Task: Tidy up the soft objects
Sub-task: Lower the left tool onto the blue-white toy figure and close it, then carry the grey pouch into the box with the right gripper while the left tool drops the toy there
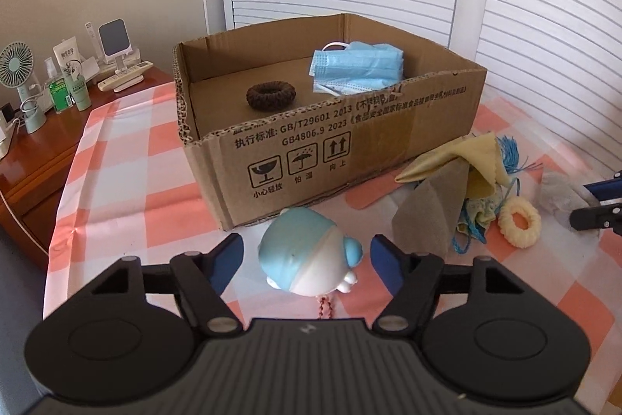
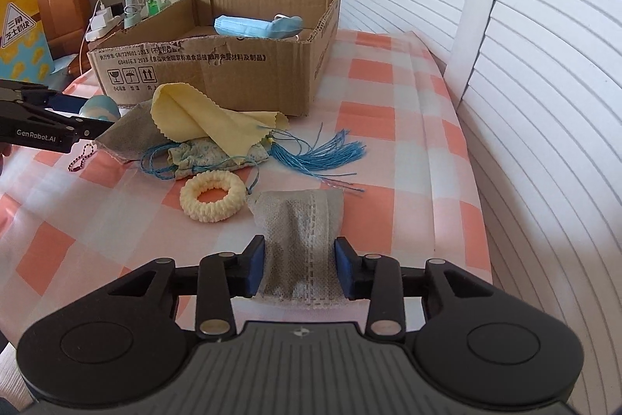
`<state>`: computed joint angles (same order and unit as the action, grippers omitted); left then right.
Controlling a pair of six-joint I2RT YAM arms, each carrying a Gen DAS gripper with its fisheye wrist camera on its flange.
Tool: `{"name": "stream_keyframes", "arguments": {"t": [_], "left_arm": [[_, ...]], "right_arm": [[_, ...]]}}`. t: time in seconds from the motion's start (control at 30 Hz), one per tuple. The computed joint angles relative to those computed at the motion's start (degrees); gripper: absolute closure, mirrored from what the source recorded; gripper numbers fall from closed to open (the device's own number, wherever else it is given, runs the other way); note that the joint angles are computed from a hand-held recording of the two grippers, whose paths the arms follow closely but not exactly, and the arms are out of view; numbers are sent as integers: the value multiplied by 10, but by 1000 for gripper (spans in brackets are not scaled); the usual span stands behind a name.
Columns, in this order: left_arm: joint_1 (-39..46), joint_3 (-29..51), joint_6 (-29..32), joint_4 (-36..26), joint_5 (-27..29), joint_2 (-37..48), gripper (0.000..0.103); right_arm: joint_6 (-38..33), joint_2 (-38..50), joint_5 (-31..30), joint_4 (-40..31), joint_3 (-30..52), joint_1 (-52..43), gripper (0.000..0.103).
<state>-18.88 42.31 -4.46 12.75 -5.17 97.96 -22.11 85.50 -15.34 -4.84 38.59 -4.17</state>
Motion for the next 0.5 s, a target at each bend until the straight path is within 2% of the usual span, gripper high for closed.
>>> {"name": "stream_keyframes", "arguments": {"t": [0.03,0.13,0.3,0.5], "left_arm": [[3,6,1,-3,8,5,46],[9,9,-1,-1,20,10,47],[13,9,-4,-4,26,7,49],[15,-1,-3,-21,33,-28,51]], "right_arm": [[2,4,-1,-1,3,0,57],[6,15,3,7,8,5,53],[10,27,25,29,4,21,53],[11,4,42,28,-1,29,70]]}}
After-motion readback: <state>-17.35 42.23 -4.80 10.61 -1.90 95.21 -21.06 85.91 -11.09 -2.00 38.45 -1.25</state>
